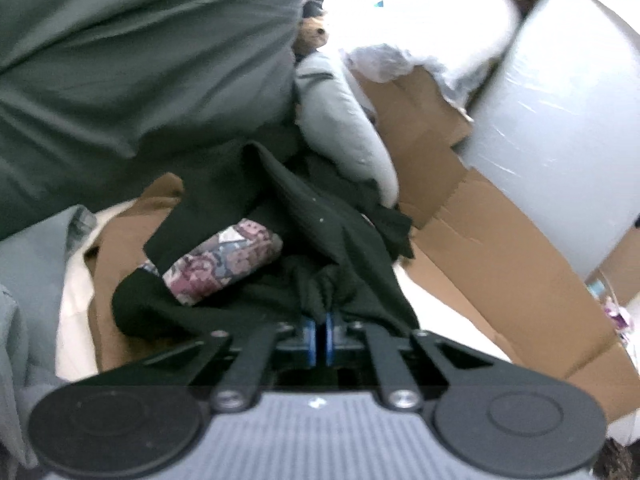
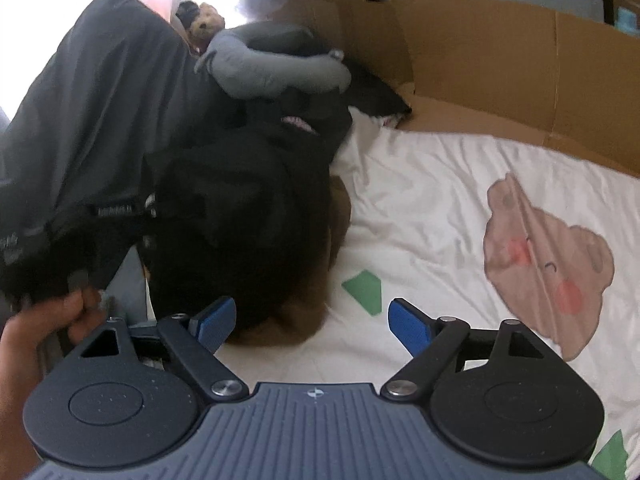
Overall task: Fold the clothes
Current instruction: 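Grasp the black jacket with floral lining with the left gripper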
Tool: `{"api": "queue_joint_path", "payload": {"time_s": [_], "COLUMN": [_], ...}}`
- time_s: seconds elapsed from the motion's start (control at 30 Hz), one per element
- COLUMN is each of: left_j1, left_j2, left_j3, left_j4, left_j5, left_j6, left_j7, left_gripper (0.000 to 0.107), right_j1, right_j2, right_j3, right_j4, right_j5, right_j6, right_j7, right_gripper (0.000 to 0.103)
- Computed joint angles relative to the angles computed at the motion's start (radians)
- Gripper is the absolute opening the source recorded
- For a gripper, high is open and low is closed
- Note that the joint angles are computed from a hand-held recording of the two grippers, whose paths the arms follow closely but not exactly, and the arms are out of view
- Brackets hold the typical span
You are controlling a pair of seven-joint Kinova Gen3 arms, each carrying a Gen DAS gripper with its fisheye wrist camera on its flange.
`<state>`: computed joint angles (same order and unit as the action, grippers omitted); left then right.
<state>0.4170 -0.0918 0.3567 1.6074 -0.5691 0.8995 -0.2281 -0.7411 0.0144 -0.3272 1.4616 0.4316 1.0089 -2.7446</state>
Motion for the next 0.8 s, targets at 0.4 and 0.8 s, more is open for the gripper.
{"api": "queue_joint_path", "payload": {"time_s": [0.4, 0.8], "left_j1": [0.032, 0.075], "left_j2": [-0.033, -0.052], "left_j3": [0.044, 0.028], "left_j4": [0.028, 0.103], "left_j5": [0.124, 0.358], "left_j6": [-0.053, -0.081], "left_j7": [-0.076, -0.241], "left_gripper": [0.004, 0.004], "right_j1": [-0.048, -0.043], "right_j2": [0.012, 0.065], "right_j3": [-0.013, 0.025], "right_j4": [-0.064, -0.095], "right_j5": [0.076, 0.011], "right_j6": [0.081, 0.054], "right_j7": [-0.036, 0.105], "right_gripper": [0.085, 0.084]}}
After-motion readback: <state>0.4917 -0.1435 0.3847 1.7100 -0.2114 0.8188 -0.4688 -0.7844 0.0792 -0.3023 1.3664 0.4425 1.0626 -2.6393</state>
